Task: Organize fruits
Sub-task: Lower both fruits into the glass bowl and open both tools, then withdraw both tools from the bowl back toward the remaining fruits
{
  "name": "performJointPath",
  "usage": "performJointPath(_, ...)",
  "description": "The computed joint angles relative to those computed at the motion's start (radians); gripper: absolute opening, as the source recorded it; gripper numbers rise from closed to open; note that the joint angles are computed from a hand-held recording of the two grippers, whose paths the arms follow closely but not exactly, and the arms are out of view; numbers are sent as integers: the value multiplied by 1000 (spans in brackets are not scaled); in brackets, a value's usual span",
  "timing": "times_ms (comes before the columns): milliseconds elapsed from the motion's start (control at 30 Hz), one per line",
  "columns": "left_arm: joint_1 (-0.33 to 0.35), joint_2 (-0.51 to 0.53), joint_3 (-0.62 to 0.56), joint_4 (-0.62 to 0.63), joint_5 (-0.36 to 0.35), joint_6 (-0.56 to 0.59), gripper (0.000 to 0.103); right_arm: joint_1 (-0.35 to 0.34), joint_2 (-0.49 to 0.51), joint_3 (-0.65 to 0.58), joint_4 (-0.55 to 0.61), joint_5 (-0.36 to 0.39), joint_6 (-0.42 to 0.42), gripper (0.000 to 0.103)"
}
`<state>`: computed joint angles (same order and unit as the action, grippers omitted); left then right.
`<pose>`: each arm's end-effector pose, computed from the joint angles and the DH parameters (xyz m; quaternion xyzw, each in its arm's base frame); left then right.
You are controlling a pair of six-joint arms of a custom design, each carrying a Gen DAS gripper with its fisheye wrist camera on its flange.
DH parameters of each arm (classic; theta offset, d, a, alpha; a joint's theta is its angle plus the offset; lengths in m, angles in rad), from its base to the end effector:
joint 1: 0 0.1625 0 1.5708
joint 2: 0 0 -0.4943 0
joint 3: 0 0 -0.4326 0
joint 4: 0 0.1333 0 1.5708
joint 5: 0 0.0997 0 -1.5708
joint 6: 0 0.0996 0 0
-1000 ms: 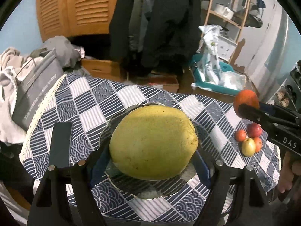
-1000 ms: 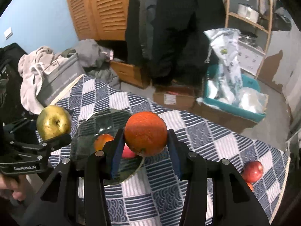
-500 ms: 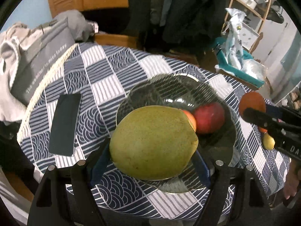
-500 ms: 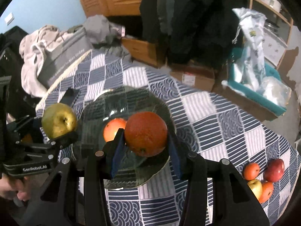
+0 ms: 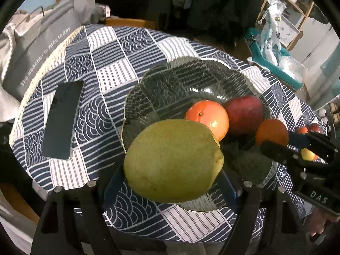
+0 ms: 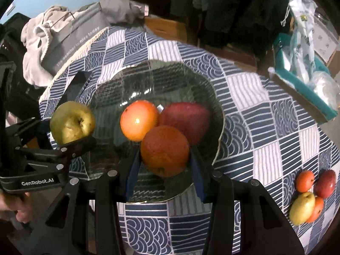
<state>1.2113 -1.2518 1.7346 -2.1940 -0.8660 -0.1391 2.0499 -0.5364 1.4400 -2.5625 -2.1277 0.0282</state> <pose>-0.0426 -0.6757 0.3699 0.0789 0.9332 -0.1487 0.3174 0.4400 -0.6721 -0.0002 0.2029 -0.9389 0.1099 0.2552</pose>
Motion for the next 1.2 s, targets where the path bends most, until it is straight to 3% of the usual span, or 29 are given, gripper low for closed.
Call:
performJointPath(200,14,17,-11,42,0,-22,82,-11,2,3,30,17,21,45)
performJointPath(367,-1,10,13,-12,20,24,77,-17,-1,4,38,33,38,45)
performJointPath(467,-19,2,29,-60,34,77,79,-21,-4,6,42,36,52,45)
performJointPath(667,-24,1,24,-28,23,76,81,-32,-14,14,47,57,79,46)
performJointPath(833,-30,1,23,-22,20,66,81,-27,-28,28,10,69,71,56)
performJointPath(1033,-41,-4,26,-33,16,67,81,-13,-50,43,-33,43,63,57)
performJointPath(1200,-57,-4,23,-46,7,69,81,4,-70,56,-77,-24,57,59)
